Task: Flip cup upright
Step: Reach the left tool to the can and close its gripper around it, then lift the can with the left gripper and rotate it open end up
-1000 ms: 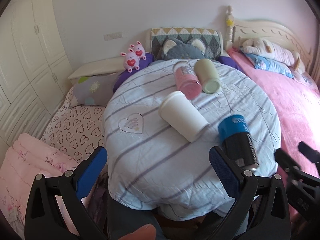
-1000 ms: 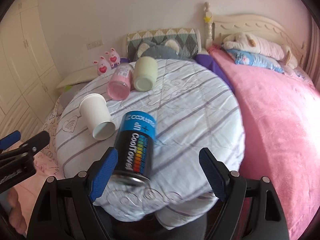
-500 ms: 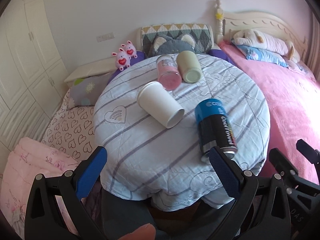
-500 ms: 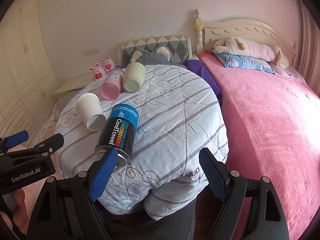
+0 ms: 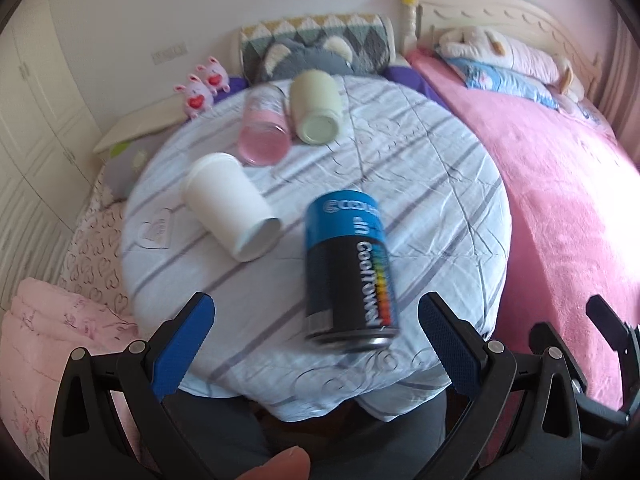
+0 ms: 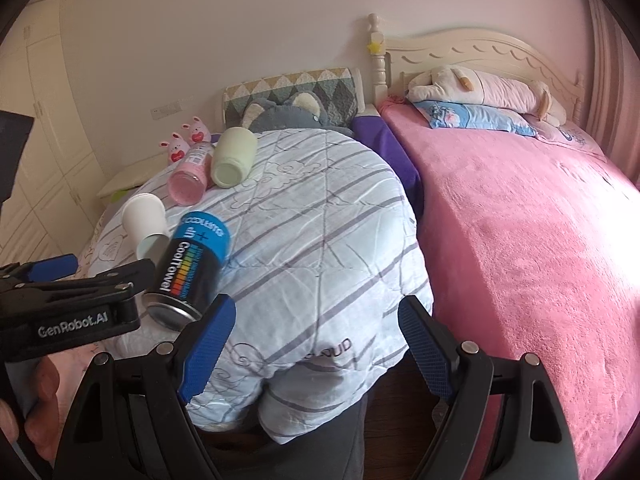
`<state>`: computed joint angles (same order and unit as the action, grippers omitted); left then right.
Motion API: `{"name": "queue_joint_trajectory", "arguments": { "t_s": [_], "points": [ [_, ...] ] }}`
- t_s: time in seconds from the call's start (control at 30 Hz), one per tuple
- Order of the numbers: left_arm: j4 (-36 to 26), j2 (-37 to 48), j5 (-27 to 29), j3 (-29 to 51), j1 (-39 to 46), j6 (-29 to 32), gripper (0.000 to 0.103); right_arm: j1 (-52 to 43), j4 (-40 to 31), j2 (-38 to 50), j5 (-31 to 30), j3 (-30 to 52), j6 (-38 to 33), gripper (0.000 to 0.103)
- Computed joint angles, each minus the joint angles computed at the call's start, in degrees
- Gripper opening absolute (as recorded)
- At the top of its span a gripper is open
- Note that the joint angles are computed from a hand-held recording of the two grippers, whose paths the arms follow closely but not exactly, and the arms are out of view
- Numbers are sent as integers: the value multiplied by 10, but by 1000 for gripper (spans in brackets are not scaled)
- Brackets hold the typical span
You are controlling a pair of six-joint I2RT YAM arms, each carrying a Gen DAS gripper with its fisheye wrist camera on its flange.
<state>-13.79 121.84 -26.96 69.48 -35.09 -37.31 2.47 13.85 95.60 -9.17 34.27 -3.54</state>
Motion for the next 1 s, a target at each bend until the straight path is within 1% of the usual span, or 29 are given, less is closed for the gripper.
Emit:
{"name": "queue_joint_trajectory", "arguments": {
  "t_s": [0.2, 0.4, 0.6, 0.73, 0.8, 0.87, 0.93, 1.0],
  "points": [
    [-56, 89, 76, 120, 34, 8, 103, -44, -8, 63, -24, 45, -15, 85],
    [-109, 152, 110, 207, 58, 5, 103, -51, -17, 114, -39, 86, -18, 85],
    [-129, 182, 141, 242, 76, 3, 103, -32, -24, 140, -45, 110, -19, 85],
    [-125, 188, 150, 244, 85, 3, 103, -23, -26, 142, -44, 117, -19, 85],
    [-119, 187, 154, 241, 90, 4, 100, -18, -27, 143, -42, 121, -19, 85],
    [-118, 189, 159, 240, 92, 8, 86, -16, -30, 145, -42, 124, -18, 85],
    [-123, 192, 162, 244, 95, 10, 79, -14, -31, 146, -40, 126, -17, 85],
    [-111, 189, 172, 235, 97, 13, 76, -12, -33, 144, -40, 126, -16, 85]
  ]
}}
